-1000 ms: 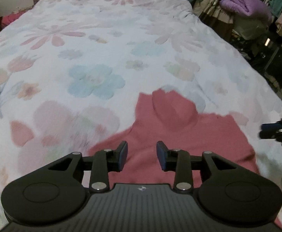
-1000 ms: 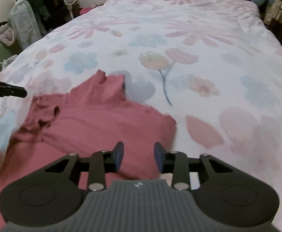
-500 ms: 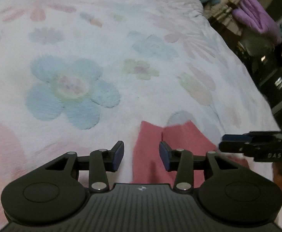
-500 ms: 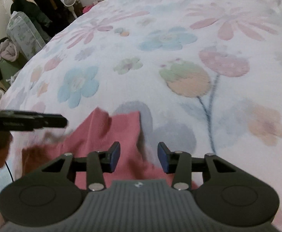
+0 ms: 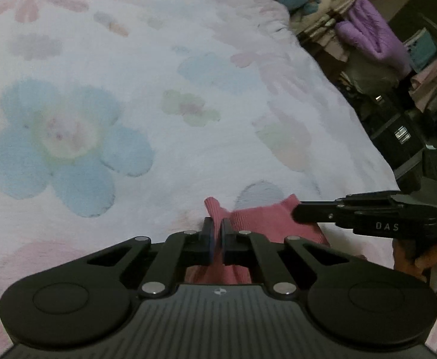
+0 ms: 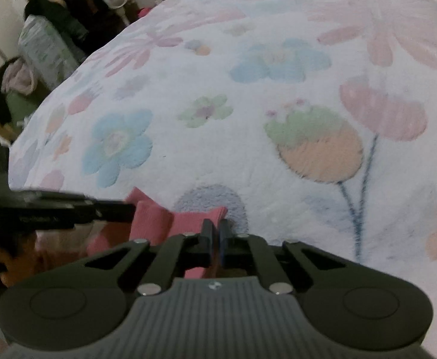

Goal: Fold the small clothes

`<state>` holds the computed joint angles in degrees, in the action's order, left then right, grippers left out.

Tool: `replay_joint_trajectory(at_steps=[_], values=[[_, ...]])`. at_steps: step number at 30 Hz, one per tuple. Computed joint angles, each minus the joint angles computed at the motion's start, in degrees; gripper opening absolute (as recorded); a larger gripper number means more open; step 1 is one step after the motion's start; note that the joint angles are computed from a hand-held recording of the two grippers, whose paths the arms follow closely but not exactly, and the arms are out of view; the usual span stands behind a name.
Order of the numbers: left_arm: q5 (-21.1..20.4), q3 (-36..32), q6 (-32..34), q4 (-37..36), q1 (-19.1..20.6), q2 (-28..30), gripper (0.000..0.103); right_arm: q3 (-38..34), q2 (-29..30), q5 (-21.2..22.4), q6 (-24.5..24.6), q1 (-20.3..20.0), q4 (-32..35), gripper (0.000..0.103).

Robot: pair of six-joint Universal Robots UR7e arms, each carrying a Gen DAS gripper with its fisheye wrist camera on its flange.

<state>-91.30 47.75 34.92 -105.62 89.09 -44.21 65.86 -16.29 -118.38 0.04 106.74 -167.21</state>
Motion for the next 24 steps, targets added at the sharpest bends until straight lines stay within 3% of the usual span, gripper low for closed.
replay_joint_trajectory(at_steps=[9,15,19,24], values=[[0.92,6.44,7.76,2.5,-0.98,-8.91,0.004,8.7,-6.72,-4.0,-12.44,5.73,0.85,0.0],[5.31,18.88,13.84,0.42,-1.2,-17.1,0.004,16.53,-8.31,-6.61,-18.15,8.79,-1.22,0.0],[10.25,26.46,14.86,-4.03,-1.19,-20.82,0.004,20.45,-7.42,-9.66,-17.81,9.82,-3.41,0.0],[13.86,29.85,14.12,-5.17,-1.7,-23.2,0.006,24.45,-7.49,-12.5,-15.45,11.13,-5.42,0.003]])
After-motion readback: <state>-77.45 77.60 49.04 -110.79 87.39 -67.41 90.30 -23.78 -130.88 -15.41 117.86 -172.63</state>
